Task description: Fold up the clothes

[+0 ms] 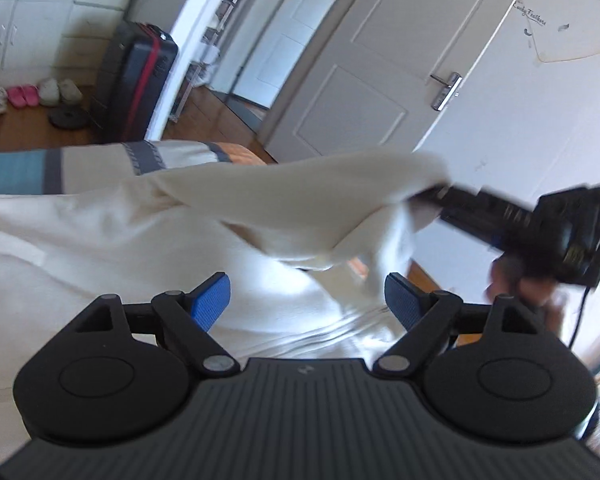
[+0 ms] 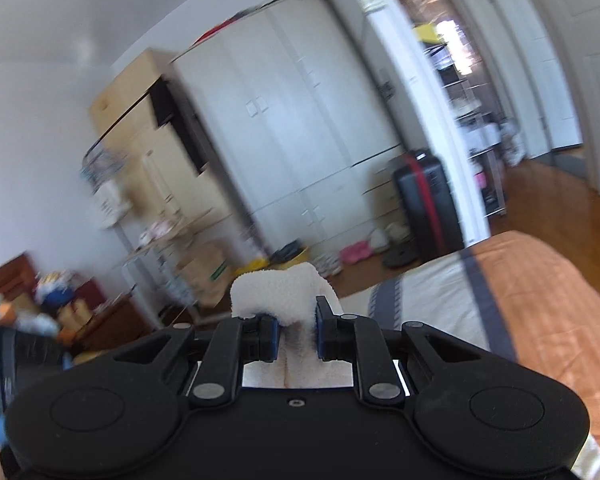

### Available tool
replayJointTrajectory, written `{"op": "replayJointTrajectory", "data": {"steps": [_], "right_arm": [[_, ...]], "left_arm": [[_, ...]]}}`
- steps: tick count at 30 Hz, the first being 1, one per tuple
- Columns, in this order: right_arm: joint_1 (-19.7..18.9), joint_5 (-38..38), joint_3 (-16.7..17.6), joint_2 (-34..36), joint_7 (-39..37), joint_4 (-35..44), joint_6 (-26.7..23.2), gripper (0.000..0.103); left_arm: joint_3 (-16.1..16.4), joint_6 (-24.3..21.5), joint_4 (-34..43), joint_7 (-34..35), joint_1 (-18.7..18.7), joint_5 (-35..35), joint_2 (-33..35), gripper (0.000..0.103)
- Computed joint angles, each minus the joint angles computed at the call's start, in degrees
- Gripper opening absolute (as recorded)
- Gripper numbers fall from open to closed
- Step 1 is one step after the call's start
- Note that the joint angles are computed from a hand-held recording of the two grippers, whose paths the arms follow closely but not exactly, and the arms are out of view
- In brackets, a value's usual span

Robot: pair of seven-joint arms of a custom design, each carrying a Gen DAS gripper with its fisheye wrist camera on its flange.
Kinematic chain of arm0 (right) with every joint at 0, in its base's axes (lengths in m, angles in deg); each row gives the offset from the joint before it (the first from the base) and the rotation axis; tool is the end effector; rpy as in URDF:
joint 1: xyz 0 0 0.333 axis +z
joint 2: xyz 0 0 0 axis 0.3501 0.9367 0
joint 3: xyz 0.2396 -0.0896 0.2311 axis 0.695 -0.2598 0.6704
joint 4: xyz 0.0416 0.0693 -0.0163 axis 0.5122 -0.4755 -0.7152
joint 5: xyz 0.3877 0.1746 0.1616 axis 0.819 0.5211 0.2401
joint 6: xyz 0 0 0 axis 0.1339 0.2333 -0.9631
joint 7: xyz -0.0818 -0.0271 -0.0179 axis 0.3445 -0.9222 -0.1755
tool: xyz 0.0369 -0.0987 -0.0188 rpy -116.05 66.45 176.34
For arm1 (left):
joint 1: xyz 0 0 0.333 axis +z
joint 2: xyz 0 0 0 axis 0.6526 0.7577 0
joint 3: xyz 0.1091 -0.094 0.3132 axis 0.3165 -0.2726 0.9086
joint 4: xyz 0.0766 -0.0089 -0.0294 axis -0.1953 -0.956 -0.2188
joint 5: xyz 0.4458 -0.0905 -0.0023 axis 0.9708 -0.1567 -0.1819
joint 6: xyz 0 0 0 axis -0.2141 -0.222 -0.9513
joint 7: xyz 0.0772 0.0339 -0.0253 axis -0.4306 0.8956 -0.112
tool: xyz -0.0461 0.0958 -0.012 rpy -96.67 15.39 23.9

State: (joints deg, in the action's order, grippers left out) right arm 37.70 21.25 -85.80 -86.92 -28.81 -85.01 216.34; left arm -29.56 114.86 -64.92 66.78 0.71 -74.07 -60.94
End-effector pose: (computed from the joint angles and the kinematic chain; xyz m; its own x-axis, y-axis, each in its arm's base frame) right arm 0.4418 0.0290 0.6310 0.6227 -0.6662 -0.4103 -0.4785 0.0906 -0.8734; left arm 0.3640 -0.2617 0.6307 -0.3112 -0.7702 0.5568 -0.6593 -0.2470 -0.7102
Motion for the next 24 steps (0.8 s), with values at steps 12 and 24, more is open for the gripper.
{"op": "replayJointTrajectory", "data": {"steps": [12,24], "right_arm": [[-0.65,-8.26,0.41,2.57,-11.8,-2.16,-13.86,0.021],[-7.21,-7.54,0.75,4.41,-2.88,0.0,-16.55,0.056]], "left_arm": [[14.8,-7.73,7.52,5.61,-14.35,-20.82,10.15,0.092],[-8.18,-28.12,11.33,-9.89,19.47,12.21,8.66,0.021]]}}
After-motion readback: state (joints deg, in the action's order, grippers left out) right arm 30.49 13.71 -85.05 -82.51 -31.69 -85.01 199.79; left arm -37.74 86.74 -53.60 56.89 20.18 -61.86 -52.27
